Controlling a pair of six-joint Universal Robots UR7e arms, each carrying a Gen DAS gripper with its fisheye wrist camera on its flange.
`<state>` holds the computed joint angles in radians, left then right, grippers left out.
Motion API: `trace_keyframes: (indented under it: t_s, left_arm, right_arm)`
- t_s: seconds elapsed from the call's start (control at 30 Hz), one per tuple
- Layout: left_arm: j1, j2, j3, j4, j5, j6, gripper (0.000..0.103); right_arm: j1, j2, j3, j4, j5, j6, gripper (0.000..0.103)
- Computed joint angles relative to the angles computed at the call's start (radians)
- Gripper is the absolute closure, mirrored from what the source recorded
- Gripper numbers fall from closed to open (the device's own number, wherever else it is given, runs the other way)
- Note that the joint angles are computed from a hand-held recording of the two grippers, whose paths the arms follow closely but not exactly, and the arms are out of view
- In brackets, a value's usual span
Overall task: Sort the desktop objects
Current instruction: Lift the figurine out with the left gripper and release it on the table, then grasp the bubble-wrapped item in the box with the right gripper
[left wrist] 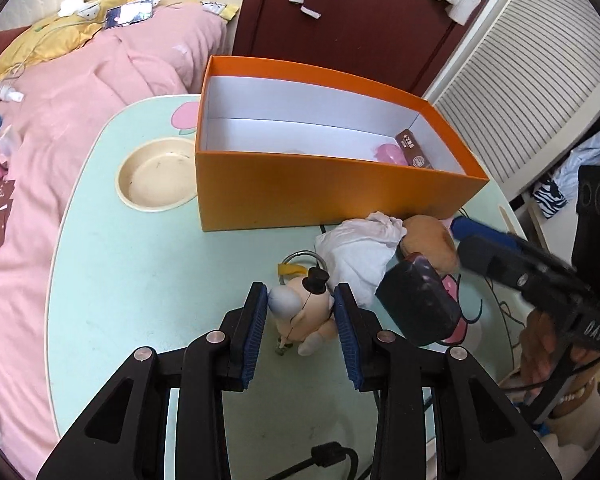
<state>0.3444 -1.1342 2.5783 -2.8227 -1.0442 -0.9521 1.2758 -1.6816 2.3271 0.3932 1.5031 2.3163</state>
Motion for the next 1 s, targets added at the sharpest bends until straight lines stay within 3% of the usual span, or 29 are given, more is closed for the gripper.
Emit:
trace_keyframes:
  t_s: [0.07,0.1,0.23,0.33,0.47,0.53,0.6,0.7,0.73,0.77,0.9,1.0]
  left_arm:
    - [-0.012,-0.004,0.016,-0.006,0.021,-0.018,0.038]
    - [-0.022,-0.005,0.026,-0.010,0.039,-0.034,0.034]
    - [-0.070,-0.016,0.075,-0.065,0.093,-0.062,0.029]
    - [-0.094,-0.007,0.088,-0.075,0.113,-0.058,0.029]
    - [-0.095,0.022,0.088,-0.076,0.112,-0.053,0.029]
    - [-0.090,0.035,0.093,-0.102,0.106,-0.054,0.029]
    - [-0.087,0.035,0.099,-0.116,0.104,-0.056,0.029]
    - [-0.092,0.025,0.112,-0.132,0.106,-0.075,0.029]
    - [-0.091,0.022,0.115,-0.139,0.108,-0.077,0.029]
    - [-0.090,0.019,0.119,-0.146,0.109,-0.079,0.029]
    - [-0.086,0.011,0.125,-0.154,0.110,-0.083,0.029]
    - [-0.091,-0.002,0.130,-0.153,0.116,-0.086,0.029]
  right_arm:
    - [0.052,0.020,-0.030,0.014,0.038,0.030,0.052]
    - [0.100,0.037,-0.055,0.021,0.077,0.051,0.052]
    - [0.332,0.191,-0.228,0.093,0.315,0.209,0.051]
    - [0.412,0.386,-0.418,0.265,0.428,0.391,0.051]
    - [0.407,0.633,-0.637,0.552,0.416,0.587,0.051]
    - [0.416,0.740,-0.713,0.643,0.473,0.651,0.051]
    - [0.430,0.808,-0.752,0.677,0.551,0.682,0.051]
    - [0.408,0.868,-0.777,0.720,0.572,0.731,0.052]
    - [0.400,0.879,-0.782,0.728,0.568,0.738,0.053]
    - [0.403,0.871,-0.778,0.713,0.570,0.718,0.070]
    - [0.412,0.800,-0.739,0.634,0.550,0.647,0.069]
    - [0.412,0.697,-0.689,0.571,0.476,0.597,0.069]
